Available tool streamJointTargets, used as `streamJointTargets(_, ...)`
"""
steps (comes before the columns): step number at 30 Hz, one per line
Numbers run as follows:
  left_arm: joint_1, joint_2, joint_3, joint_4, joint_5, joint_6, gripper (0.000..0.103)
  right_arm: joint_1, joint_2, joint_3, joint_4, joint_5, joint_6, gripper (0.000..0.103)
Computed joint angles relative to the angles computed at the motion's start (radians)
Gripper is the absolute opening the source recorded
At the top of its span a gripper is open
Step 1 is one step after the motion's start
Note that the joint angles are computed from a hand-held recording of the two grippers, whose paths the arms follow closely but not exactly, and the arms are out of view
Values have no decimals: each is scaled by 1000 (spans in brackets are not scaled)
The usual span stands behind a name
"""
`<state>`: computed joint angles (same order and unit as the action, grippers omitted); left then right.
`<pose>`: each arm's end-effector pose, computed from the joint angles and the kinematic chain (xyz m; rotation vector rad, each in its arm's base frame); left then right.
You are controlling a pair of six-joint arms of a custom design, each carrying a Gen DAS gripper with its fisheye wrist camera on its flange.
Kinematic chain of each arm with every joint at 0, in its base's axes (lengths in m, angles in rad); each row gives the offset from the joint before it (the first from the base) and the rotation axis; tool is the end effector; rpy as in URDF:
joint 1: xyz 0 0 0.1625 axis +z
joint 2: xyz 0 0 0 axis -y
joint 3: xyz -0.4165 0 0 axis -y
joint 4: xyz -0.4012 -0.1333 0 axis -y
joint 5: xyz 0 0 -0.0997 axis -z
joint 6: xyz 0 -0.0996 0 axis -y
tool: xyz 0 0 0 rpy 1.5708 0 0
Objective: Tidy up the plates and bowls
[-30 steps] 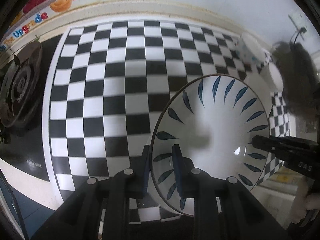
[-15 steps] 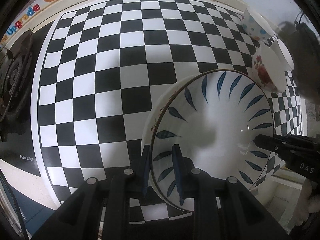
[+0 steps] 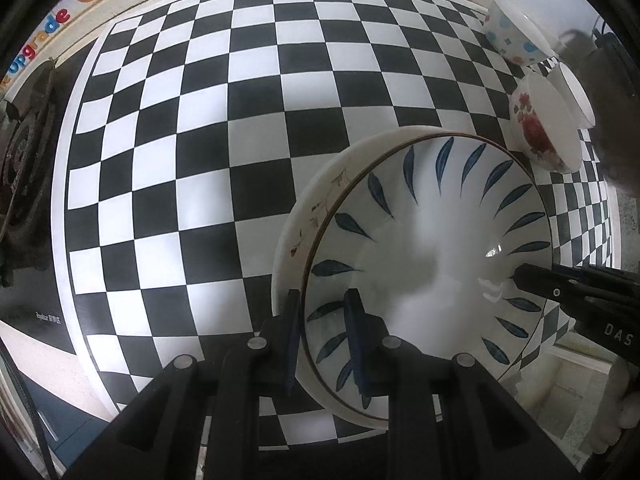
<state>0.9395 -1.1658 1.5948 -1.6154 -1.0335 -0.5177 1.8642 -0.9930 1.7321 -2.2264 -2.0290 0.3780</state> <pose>-0.1990 -0.5845 0.2617 0.2744 2.4773 0.0342 0.2636 -0.5638 0.1438 -0.0873 -2.6790 0.1002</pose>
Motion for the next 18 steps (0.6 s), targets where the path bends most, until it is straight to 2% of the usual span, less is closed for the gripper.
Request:
streamJointTargets(10,0,8,-11,12,8,-8,19,0,14,-2,6,-27,10,19)
streamJointTargets(18,0,10,-18,35,5,-56,19,14,33,-24,14,-65,54,21)
